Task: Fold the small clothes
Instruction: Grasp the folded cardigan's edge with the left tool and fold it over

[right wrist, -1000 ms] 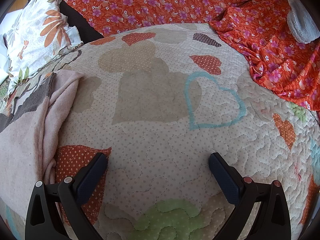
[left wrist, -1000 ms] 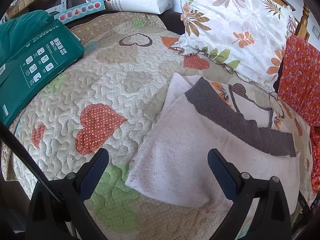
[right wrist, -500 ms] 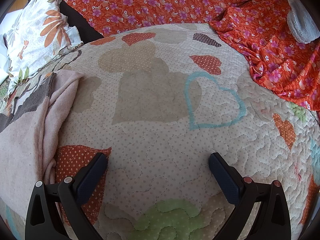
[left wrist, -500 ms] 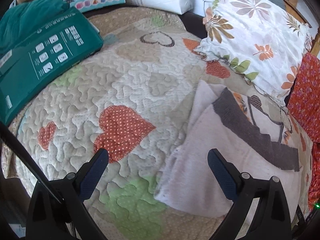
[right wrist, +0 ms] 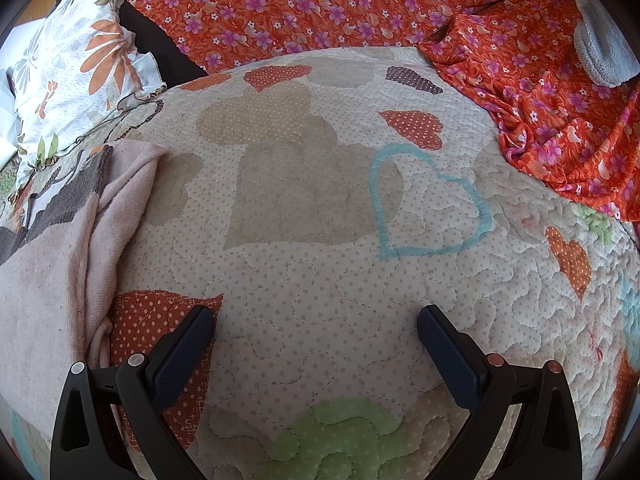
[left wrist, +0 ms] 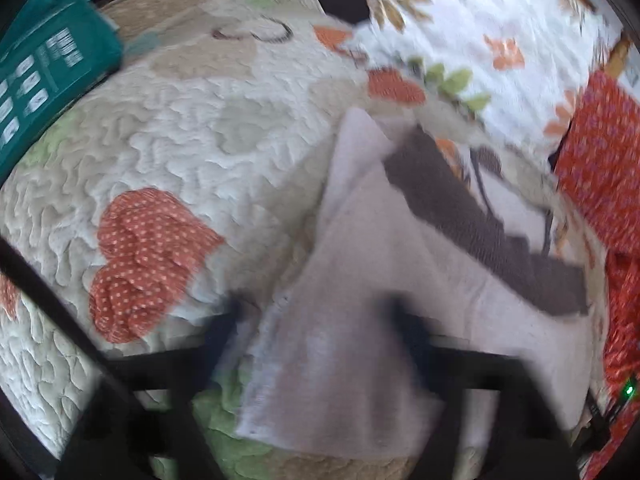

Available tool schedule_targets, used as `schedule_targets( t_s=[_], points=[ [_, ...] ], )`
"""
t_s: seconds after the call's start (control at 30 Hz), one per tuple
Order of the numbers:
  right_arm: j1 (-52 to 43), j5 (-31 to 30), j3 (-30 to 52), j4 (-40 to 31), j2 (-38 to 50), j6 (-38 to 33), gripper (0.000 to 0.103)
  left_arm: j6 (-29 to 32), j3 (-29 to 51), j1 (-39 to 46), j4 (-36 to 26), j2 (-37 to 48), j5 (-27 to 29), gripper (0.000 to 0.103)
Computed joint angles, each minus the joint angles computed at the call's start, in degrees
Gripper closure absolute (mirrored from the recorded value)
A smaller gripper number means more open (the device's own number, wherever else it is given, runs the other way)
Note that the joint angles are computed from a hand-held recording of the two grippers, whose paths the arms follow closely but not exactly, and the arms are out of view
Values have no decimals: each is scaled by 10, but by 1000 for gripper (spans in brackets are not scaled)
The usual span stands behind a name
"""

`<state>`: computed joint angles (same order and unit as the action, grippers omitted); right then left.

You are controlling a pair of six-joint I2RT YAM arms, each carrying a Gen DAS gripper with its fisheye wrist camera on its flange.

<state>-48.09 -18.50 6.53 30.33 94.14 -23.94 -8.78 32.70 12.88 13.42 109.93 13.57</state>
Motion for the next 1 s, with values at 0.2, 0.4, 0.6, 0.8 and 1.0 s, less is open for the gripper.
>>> schedule_targets(
  t_s=[0.2,0.4,0.6,0.8,1.0],
  points=[
    [0,0,0,1,1,0,0,-40,-6,-42,-65,-84,-13,90],
    [0,0,0,2,2,0,0,-126,32,-241,-172,-239,-69,90],
    [0,0,0,2,2,0,0,-198,187,-490,-208,-124,-134,90],
    [1,1,0,3,2,1,0,-194,324,-622,-246,65,-172,87],
    [1,0,0,3,3,1,0,-187,191,-574,-157,-59,-42,70]
  ],
)
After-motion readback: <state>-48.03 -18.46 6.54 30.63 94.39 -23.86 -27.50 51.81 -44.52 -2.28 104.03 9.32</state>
